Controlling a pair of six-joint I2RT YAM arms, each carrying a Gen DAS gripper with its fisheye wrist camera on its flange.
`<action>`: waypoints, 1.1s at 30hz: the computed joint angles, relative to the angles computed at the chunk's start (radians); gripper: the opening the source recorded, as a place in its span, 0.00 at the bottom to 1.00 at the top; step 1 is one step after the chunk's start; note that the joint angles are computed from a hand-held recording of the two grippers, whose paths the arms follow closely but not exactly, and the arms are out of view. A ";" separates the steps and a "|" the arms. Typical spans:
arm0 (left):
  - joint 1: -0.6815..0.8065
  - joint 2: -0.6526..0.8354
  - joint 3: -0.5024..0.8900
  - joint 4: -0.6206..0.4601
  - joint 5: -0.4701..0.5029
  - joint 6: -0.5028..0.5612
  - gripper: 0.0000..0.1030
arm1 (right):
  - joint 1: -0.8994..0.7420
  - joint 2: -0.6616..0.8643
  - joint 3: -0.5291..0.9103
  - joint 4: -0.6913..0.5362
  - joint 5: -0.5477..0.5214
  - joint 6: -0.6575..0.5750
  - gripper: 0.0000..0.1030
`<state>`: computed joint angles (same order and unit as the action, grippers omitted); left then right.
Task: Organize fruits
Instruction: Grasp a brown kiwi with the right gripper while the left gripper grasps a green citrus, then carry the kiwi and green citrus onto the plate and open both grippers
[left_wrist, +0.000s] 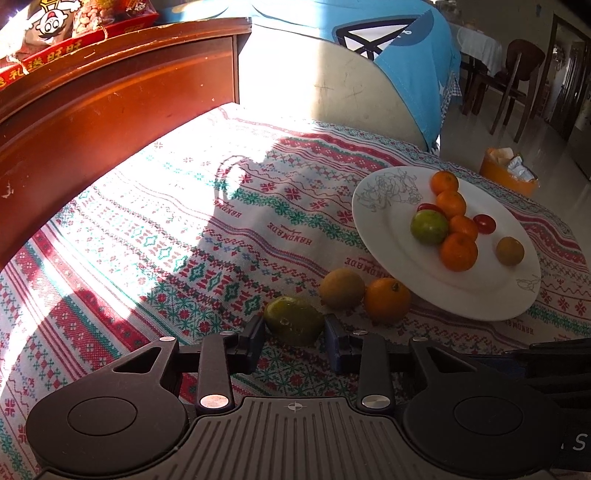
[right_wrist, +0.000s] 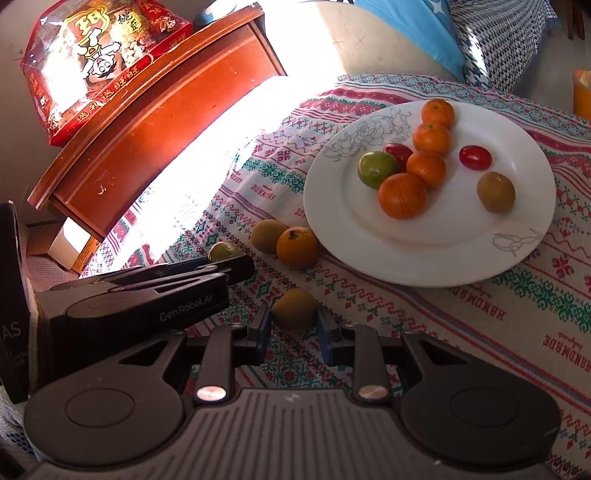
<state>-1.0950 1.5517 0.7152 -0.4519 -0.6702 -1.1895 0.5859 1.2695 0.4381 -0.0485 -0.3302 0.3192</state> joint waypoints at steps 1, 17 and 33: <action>-0.001 -0.002 -0.002 0.002 -0.001 -0.005 0.31 | -0.002 -0.003 0.001 -0.001 -0.003 0.000 0.26; -0.026 -0.103 0.051 -0.084 -0.105 -0.030 0.30 | -0.227 -0.118 0.098 -0.079 -0.101 -0.025 0.26; 0.095 0.000 0.159 0.099 -0.012 0.258 0.31 | -0.409 0.107 0.243 -0.085 -0.153 -0.016 0.26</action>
<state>-0.9996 1.5513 0.8744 -0.3529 -0.6826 -0.9314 0.1773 1.3768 0.6814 -0.1337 -0.4832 0.3028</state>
